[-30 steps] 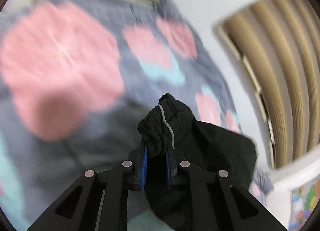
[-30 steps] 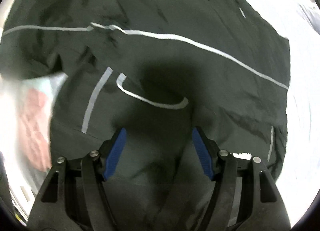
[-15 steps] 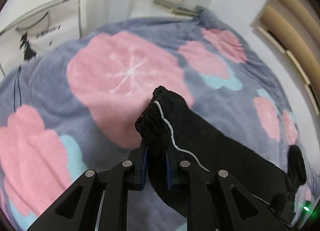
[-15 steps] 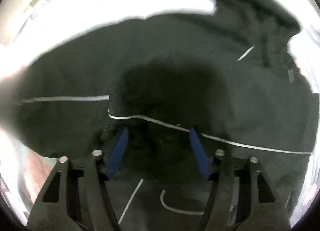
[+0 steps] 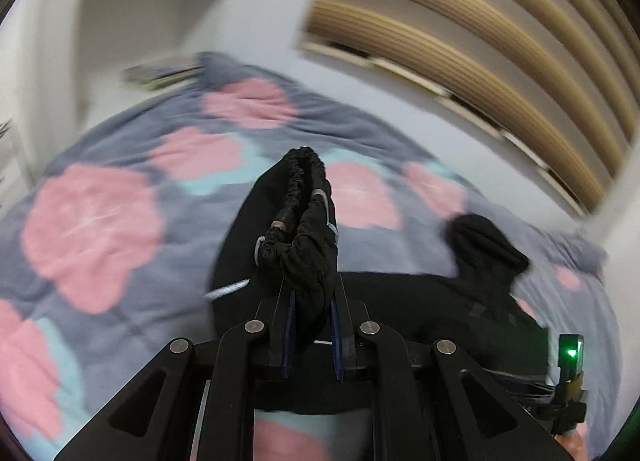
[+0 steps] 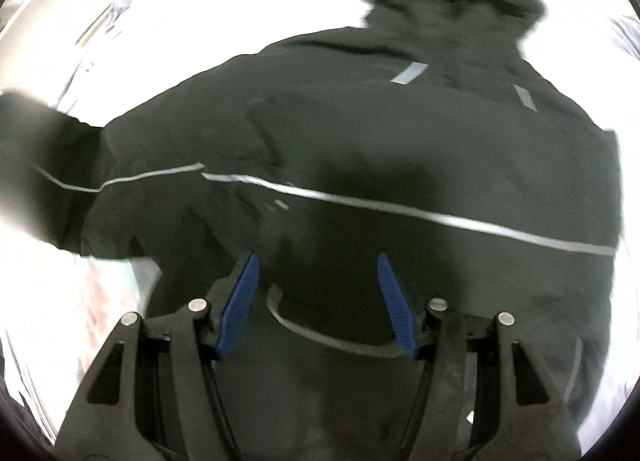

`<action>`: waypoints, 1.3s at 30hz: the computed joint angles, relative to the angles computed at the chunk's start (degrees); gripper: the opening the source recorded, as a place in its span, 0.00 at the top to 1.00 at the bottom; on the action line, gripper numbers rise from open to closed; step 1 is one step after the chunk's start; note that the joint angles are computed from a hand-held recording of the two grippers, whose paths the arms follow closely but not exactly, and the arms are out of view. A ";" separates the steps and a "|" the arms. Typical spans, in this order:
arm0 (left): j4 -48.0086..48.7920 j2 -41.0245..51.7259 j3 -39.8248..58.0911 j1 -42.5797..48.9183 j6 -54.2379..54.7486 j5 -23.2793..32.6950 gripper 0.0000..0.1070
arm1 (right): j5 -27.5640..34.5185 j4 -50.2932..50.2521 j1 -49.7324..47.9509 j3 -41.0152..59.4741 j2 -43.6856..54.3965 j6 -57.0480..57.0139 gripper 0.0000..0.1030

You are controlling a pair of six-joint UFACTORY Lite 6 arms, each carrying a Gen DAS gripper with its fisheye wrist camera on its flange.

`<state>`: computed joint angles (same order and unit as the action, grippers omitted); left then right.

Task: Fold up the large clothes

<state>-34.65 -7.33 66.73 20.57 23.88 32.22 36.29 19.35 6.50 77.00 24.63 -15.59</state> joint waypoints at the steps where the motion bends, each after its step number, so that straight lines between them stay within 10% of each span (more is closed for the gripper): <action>1: 2.11 -0.35 -0.15 -3.46 -2.71 -1.03 0.86 | -0.06 0.63 -2.10 -4.07 -3.91 -1.63 0.42; 13: 22.69 27.05 24.94 -47.99 -31.51 -5.58 0.86 | 4.67 0.84 -24.78 -10.30 -13.46 -14.04 0.42; 24: 16.65 65.17 62.81 -56.31 -31.94 8.88 0.75 | 5.20 -0.02 -35.69 -4.70 -4.87 -18.74 0.42; 29: -3.61 69.09 59.44 -52.45 -18.63 12.83 0.59 | 5.63 0.41 -34.83 -0.49 0.43 -19.36 0.42; 39: -21.27 43.60 25.52 -45.15 -0.61 11.82 0.47 | 10.61 8.41 -28.44 15.36 11.64 -20.97 0.34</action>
